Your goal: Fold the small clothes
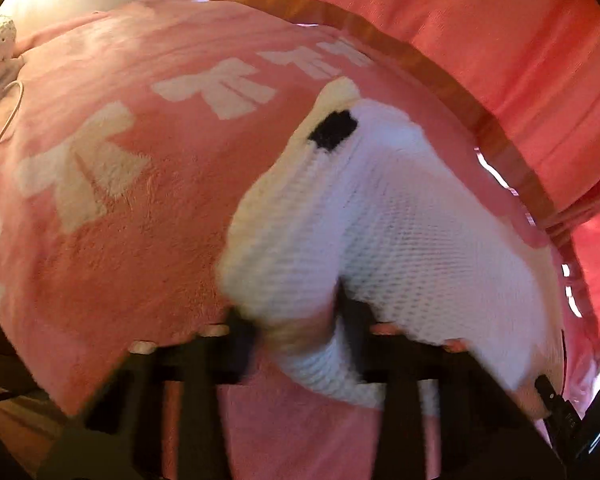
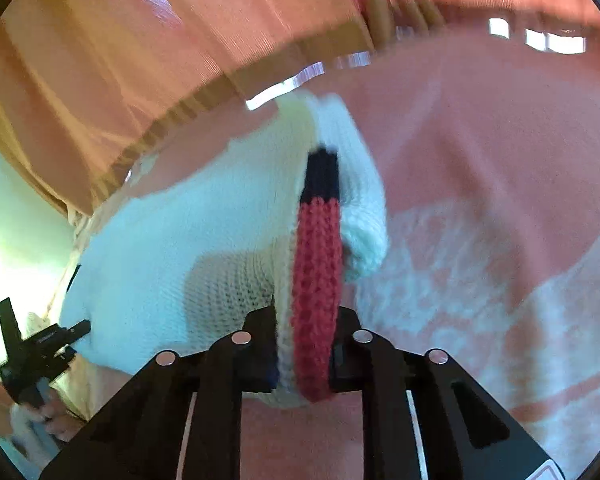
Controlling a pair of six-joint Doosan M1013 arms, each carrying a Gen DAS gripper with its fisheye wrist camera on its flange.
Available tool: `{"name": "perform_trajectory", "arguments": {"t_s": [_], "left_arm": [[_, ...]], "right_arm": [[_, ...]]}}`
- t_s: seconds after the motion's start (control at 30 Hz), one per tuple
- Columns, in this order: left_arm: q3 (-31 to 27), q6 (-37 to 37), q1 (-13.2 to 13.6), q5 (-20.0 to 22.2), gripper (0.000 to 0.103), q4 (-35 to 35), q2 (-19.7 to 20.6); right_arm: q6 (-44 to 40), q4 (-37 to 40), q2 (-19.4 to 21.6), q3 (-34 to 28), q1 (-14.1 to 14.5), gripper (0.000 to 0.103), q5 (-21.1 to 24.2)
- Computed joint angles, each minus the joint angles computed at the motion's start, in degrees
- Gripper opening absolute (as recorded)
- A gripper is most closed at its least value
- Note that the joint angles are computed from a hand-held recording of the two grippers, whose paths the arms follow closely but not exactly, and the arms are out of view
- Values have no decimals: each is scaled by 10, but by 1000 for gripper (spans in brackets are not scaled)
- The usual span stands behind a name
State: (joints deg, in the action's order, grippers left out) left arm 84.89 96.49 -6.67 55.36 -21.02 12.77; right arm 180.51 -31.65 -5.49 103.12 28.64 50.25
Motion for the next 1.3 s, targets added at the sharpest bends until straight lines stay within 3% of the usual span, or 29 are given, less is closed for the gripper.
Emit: {"name": "perform_trajectory", "arguments": {"t_s": [0.1, 0.17, 0.27, 0.3, 0.37, 0.43, 0.5, 0.53, 0.57, 0.6, 0.67, 0.77, 0.83, 0.87, 0.9, 0.93, 0.97, 1.03, 1.1, 1.17, 1.23, 1.27, 1.3], "left_arm": [[-5, 46, 4, 34, 13, 7, -18], [-3, 66, 4, 58, 13, 24, -26], [22, 69, -2, 90, 16, 70, -33], [38, 66, -9, 77, 19, 94, -41], [56, 59, -21, 43, 20, 133, -63], [54, 67, -23, 37, 20, 128, -82], [50, 88, -26, 8, 27, 122, -100], [47, 93, -31, -10, 33, 124, -106], [41, 107, -36, -30, 53, 113, -110], [31, 123, -41, -37, 73, 97, -106], [12, 153, -56, -55, 80, 79, -91], [-24, 143, -100, -68, 80, 156, -40], [-42, 107, -118, -60, 72, 218, -4], [-52, 97, -120, -46, 51, 233, 13], [-70, 76, -118, -6, 29, 240, 37], [-85, 74, -111, 24, 16, 219, 53], [-95, 67, -105, 43, 8, 204, 64], [-96, 63, -99, 30, 6, 195, 63], [-83, 53, -100, -11, 6, 211, 48], [-80, 24, -101, -28, 7, 244, 48], [-91, 5, -101, 1, 9, 264, 65], [-86, 5, -102, -6, 10, 271, 64], [-78, 11, -106, -20, 11, 280, 57]], "right_arm": [[-11, -16, -14, -18, 36, 12, 87], [-26, 20, -16, -16, 48, 12, 137], [-28, 133, -18, 14, 31, 18, 134], [-10, 131, -19, 16, 34, 22, 132], [22, 62, -9, -11, 61, 30, 206], [32, 10, -3, -30, 81, 36, 255], [15, -26, -5, -42, 83, 36, 249], [-12, -22, -4, -48, 73, 43, 238], [-56, -15, 1, -54, 54, 55, 212], [-89, -11, 4, -56, 38, 61, 185], [-161, 9, 26, -68, 4, 64, 164], [-218, 50, 51, -72, -38, 63, 143], [-236, 80, 59, -64, -61, 63, 124], [-251, 107, 66, -61, -74, 55, 120], [-261, 130, 68, -54, -82, 40, 109], [-260, 143, 65, -47, -88, 12, 92], [-249, 135, 59, -45, -87, 9, 85], [-209, 57, 49, -47, -64, 8, 73], [-178, -17, 41, -50, -48, 7, 58], [-204, 28, 55, -50, -71, 8, 77], [-219, 118, 69, -44, -100, 9, 105], [-186, 124, 60, -31, -103, 9, 84], [-164, 102, 57, -36, -95, 10, 93]]}}
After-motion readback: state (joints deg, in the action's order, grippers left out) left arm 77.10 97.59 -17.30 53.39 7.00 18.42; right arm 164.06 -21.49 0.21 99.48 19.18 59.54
